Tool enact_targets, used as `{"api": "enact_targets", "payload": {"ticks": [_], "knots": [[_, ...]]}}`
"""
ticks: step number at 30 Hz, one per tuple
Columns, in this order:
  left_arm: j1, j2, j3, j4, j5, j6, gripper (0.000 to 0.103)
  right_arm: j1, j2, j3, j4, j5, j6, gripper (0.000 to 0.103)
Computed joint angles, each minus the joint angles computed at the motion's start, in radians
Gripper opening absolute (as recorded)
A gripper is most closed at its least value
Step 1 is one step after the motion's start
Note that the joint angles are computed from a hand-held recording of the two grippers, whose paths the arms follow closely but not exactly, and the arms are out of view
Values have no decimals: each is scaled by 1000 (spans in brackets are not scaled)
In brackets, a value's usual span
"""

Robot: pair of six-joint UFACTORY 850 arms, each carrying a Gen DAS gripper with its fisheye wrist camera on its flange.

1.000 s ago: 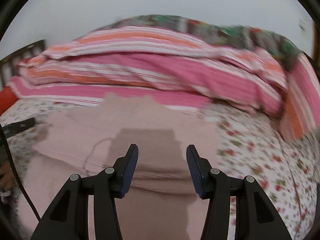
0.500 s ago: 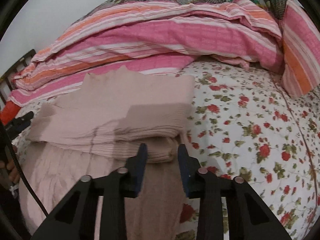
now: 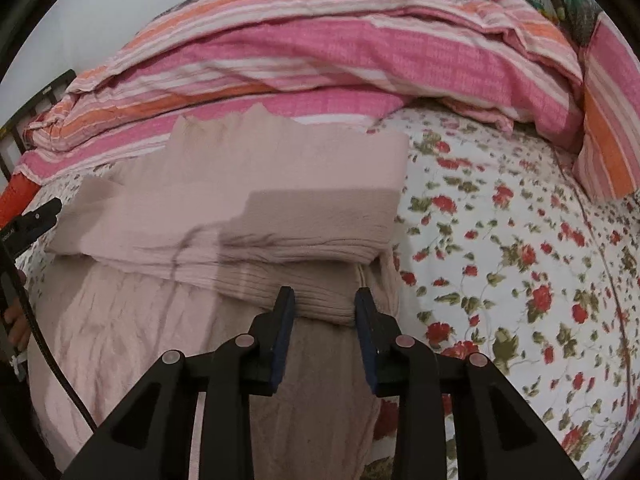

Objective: Fold small clothes

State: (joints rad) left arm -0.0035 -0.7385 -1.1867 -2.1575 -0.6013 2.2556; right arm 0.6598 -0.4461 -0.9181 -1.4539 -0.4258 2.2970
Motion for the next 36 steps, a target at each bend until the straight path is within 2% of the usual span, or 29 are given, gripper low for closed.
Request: {"api": "enact_targets", "payload": {"ticks": [4, 6, 7, 8, 11, 14, 15, 18, 23, 26, 27, 31, 33, 36], "knots": [[-1, 4, 7, -18, -6, 22, 81, -12, 6, 14, -88, 13, 107, 29], [0, 3, 6, -15, -4, 18, 81, -13, -4, 6, -98, -11, 114, 14], [0, 3, 6, -10, -3, 13, 80, -15, -4, 7, -122, -10, 131, 13], [2, 3, 5, 2, -5, 1, 80, -18, 2, 15, -189, -9, 191, 7], [10, 0, 1, 42, -25, -28, 78, -7, 29, 46, -305, -79, 328, 6], [11, 1, 2, 72, -39, -35, 70, -15, 10, 24, -183, -73, 219, 5], [8, 1, 1, 81, -37, -34, 68, -23, -6, 9, -129, -44, 168, 5], [-5, 2, 3, 73, -15, -4, 58, -9, -3, 2, -71, -64, 81, 12], [-29, -11, -19, 77, 59, 7, 39, 15, 38, 41, -150, -96, 151, 16], [-34, -10, -19, 26, 71, 45, 18, 20, 55, 60, -221, -100, 215, 16], [-30, -6, -11, 2, 51, 63, 10, 22, 60, 67, -252, -105, 244, 17], [-25, 17, 16, -81, -27, 147, 8, 23, 77, 92, -367, -135, 367, 30], [-33, 24, 21, -147, -36, 188, 7, 18, 77, 95, -396, -141, 407, 30], [-41, 12, -6, -145, -11, 140, 7, 11, 66, 79, -363, -148, 389, 34]]}}
